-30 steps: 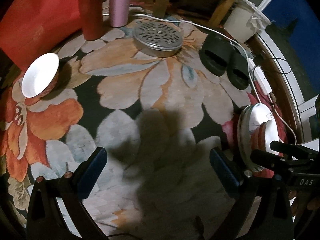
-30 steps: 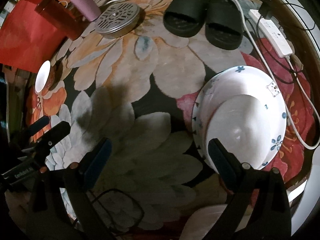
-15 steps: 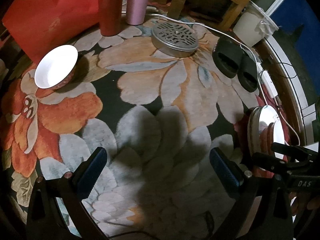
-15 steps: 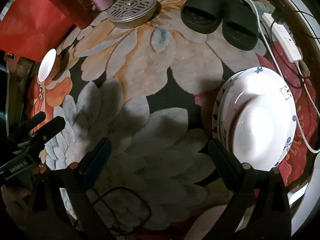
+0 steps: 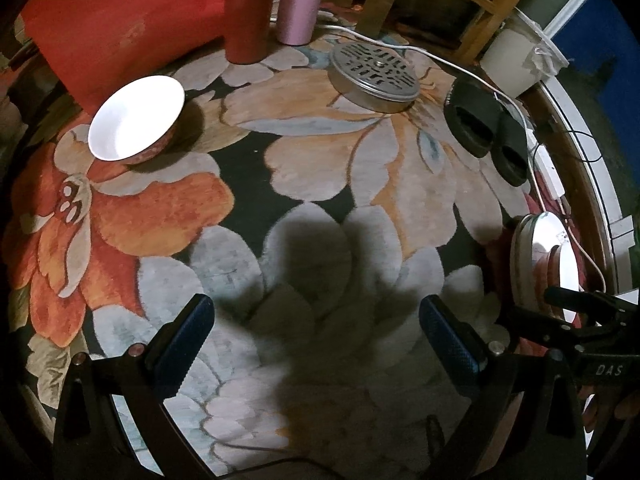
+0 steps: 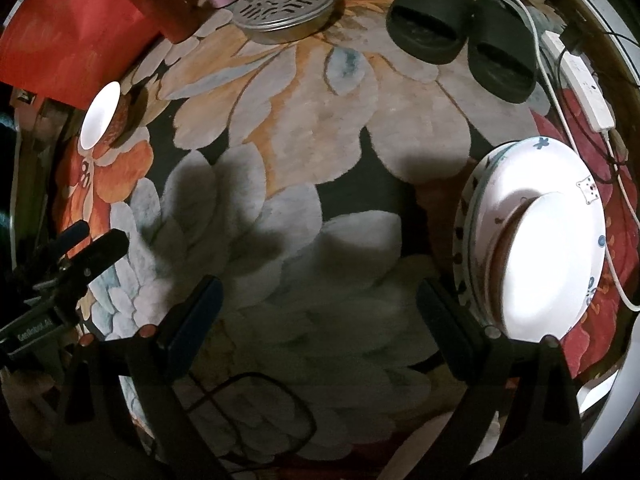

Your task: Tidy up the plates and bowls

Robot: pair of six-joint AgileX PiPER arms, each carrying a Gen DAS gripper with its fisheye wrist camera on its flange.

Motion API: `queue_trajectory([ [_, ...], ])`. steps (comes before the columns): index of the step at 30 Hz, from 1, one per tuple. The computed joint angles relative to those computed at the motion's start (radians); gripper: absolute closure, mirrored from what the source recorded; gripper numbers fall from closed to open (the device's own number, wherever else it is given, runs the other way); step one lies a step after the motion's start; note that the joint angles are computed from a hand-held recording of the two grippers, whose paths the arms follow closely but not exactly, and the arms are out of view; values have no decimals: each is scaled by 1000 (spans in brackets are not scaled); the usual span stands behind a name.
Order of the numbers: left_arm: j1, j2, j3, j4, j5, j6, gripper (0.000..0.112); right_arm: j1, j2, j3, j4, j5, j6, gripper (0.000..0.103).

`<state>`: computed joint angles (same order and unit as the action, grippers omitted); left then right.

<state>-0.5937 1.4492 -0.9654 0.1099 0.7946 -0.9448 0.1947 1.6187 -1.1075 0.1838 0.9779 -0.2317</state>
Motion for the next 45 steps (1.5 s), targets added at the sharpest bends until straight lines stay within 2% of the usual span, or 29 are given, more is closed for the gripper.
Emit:
queue_trajectory([
  [15,59,-79,115,-17,-16,31,10,104,27,3,-10,-30,58,5],
  [25,173,-193,256,-56,-45,86,10,236,68,-27,-14,-66,109,5],
  [31,152,-257,332,-14,-96,1,10,274,44,34,9,-126,109,5],
  [34,121,-282,358,54,-89,-91,10,287,27,59,27,-157,105,5],
  [38,131,-318,394,68,-83,-126,10,326,16,72,9,-186,126,6],
  [40,133,-322,396,78,-49,-140,10,341,13,81,14,-198,130,6],
  [41,125,-323,396,95,-26,-160,10,358,14,81,-12,-201,164,6],
  [43,140,-354,420,78,-44,-136,10,407,8,85,-139,-215,295,6],
  [45,163,-368,432,47,-48,-107,10,424,-7,101,-146,-242,293,6],
])
